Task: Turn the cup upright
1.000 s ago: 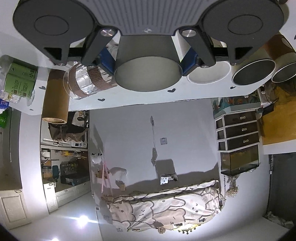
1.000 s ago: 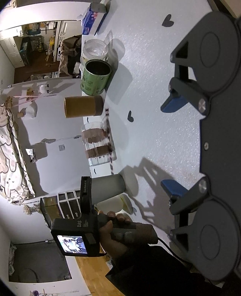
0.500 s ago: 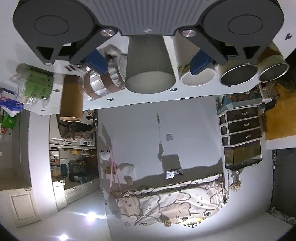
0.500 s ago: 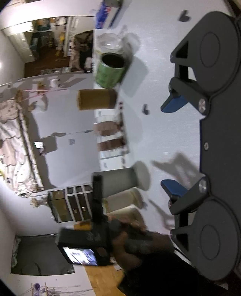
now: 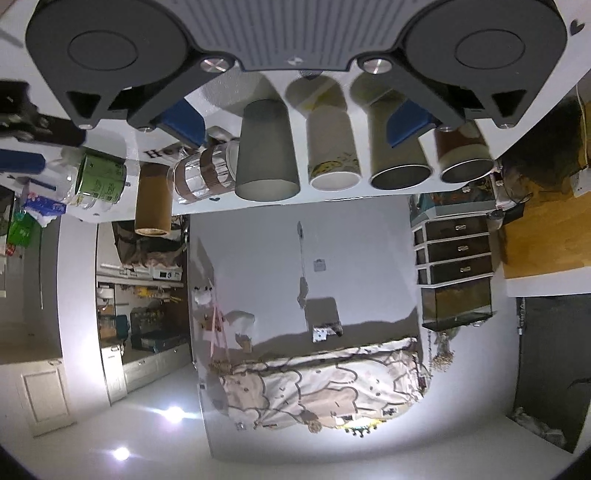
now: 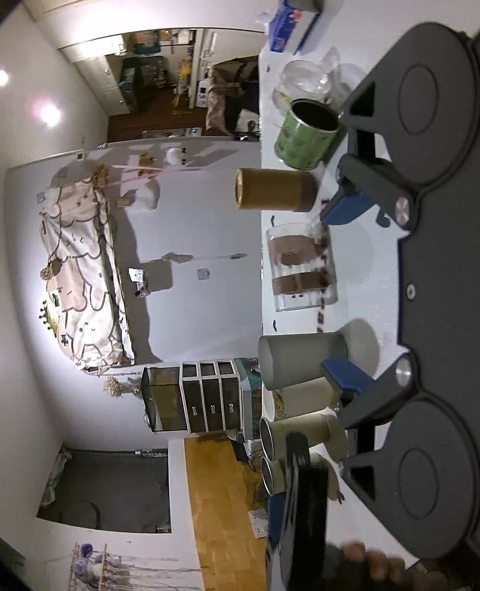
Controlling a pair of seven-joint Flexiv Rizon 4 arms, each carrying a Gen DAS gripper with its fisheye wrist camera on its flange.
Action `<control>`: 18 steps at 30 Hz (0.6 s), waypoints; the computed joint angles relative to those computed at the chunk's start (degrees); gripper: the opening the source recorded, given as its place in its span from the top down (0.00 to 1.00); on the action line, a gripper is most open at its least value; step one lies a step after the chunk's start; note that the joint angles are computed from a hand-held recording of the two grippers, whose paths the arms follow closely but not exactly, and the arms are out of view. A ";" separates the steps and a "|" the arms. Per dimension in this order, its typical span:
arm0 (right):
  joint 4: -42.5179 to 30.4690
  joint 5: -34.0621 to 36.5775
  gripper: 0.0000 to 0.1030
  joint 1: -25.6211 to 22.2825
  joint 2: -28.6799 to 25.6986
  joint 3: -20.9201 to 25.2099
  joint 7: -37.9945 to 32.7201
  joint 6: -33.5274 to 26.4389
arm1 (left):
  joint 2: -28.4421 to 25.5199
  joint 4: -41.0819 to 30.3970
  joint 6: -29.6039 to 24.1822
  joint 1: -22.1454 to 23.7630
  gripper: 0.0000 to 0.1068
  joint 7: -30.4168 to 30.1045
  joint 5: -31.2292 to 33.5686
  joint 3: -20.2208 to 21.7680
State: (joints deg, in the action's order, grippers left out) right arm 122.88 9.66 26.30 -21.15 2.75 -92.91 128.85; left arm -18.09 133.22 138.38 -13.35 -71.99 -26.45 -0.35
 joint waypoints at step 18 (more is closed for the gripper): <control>-0.03 10.58 0.00 6.02 1.07 -3.21 -7.80 -0.39 | 2.97 7.59 2.93 -2.00 0.04 -4.94 -4.63 -0.37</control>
State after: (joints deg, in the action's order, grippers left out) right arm 122.86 20.24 32.33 -20.08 -0.46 -100.70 128.46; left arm -15.12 140.81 141.31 -15.35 -76.93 -31.08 -0.73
